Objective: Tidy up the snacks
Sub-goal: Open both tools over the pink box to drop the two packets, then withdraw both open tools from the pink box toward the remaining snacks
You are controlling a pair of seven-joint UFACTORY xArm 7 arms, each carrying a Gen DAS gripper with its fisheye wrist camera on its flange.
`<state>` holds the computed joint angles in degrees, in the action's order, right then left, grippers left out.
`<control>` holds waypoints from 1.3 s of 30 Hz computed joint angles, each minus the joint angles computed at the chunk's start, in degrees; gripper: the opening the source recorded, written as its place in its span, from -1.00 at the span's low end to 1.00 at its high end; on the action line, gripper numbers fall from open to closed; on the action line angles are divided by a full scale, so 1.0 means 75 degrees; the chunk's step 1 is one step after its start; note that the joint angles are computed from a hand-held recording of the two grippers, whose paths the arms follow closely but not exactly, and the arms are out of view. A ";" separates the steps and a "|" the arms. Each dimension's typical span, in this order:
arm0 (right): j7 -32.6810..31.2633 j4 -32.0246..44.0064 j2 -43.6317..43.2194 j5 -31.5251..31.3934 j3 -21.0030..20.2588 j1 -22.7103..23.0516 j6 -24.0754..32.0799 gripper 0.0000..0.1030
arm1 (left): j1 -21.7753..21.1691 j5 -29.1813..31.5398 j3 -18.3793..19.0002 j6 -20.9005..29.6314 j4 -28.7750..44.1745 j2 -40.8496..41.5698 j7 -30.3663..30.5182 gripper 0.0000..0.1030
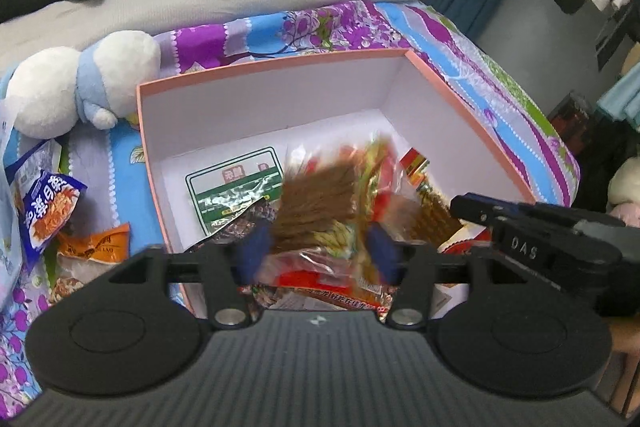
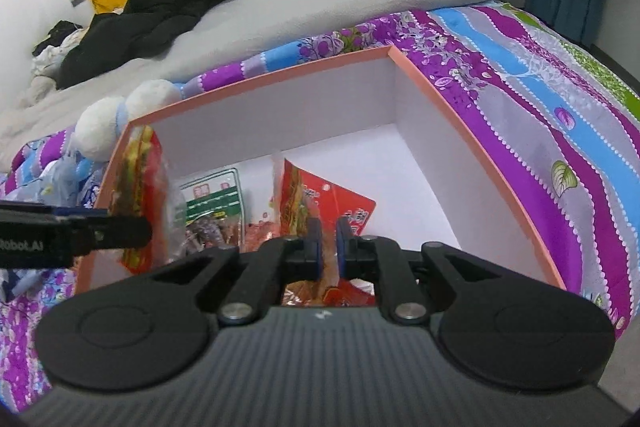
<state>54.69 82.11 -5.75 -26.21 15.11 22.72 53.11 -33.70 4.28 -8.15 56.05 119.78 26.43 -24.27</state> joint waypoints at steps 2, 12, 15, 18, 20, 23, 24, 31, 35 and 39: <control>0.0075 -0.0033 -0.0048 0.0027 -0.0005 -0.0010 0.0031 -0.58 | -0.0071 0.0126 0.0030 0.0131 0.0109 0.0022 0.0038 0.59; 0.0437 0.0392 -0.0258 -0.0415 0.0255 -0.0134 -0.0077 0.02 | -0.0246 0.0740 0.0030 -0.0547 -0.0421 -0.1067 -0.0244 0.60; 0.0561 0.0736 -0.0263 -0.0883 0.0443 -0.0028 0.0045 0.02 | -0.0159 0.0833 -0.0053 -0.0723 -0.0780 -0.1561 -0.0299 0.60; 0.0800 0.0971 -0.0306 -0.1324 0.0642 0.0110 0.0091 0.02 | 0.0026 0.0942 -0.0144 -0.1143 -0.1609 -0.2353 -0.0493 0.60; 0.0983 0.1074 -0.0349 -0.1596 0.0787 0.0204 0.0115 0.02 | 0.0239 0.0852 -0.0245 -0.1402 -0.2228 -0.2932 -0.0627 0.60; 0.1230 0.1212 -0.0386 -0.1945 0.0990 0.0337 0.0095 0.02 | 0.0567 0.0949 -0.0413 -0.1613 -0.3113 -0.3815 -0.0836 0.60; 0.1335 0.1241 -0.0404 -0.2092 0.1072 0.0385 0.0085 0.02 | 0.0679 0.1087 -0.0498 -0.1528 -0.3318 -0.4094 -0.1051 0.60; 0.1571 0.1710 -0.0213 -0.2737 0.1530 0.0822 0.0149 0.03 | 0.1475 0.1089 -0.0879 -0.1736 -0.4970 -0.6241 -0.1517 0.60; 0.1549 0.2082 0.0167 -0.3106 0.1602 0.1308 0.0362 0.02 | 0.1843 0.0830 -0.0965 -0.1539 -0.5662 -0.7226 -0.1378 0.60; 0.1735 0.2177 0.0428 -0.3288 0.1468 0.1827 0.0350 0.02 | 0.2247 0.0587 -0.1034 -0.1402 -0.6310 -0.8061 -0.1231 0.60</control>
